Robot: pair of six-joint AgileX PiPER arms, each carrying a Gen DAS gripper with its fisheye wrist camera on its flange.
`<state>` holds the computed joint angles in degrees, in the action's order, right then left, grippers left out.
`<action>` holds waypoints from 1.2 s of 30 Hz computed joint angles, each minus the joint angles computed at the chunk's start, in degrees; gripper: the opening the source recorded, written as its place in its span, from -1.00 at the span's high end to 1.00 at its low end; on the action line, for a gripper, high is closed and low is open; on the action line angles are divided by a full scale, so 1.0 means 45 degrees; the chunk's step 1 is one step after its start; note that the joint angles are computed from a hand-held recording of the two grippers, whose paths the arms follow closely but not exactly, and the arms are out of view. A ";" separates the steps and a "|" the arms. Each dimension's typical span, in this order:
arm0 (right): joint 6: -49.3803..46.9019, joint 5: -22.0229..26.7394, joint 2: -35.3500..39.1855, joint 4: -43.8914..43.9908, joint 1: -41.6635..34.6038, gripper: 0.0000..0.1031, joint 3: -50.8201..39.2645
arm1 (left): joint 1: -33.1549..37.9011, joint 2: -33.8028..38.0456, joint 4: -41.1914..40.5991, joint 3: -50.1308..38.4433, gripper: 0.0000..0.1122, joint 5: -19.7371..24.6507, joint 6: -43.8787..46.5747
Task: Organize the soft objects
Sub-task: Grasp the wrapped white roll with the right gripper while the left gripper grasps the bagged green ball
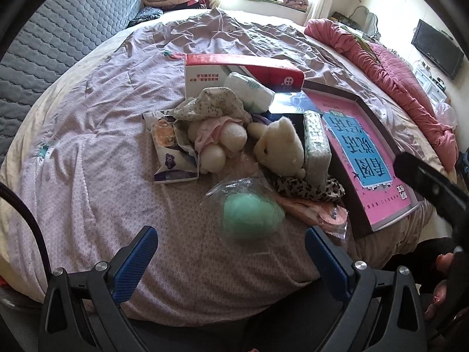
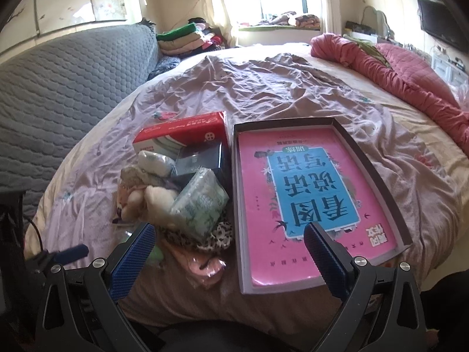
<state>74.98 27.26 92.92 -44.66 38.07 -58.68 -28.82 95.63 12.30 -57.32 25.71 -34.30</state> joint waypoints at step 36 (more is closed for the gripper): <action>-0.7852 0.2014 0.5906 0.6928 -0.1358 0.44 -0.6759 | 0.2704 0.2831 -1.0066 -0.1687 -0.10 -0.0173 0.9787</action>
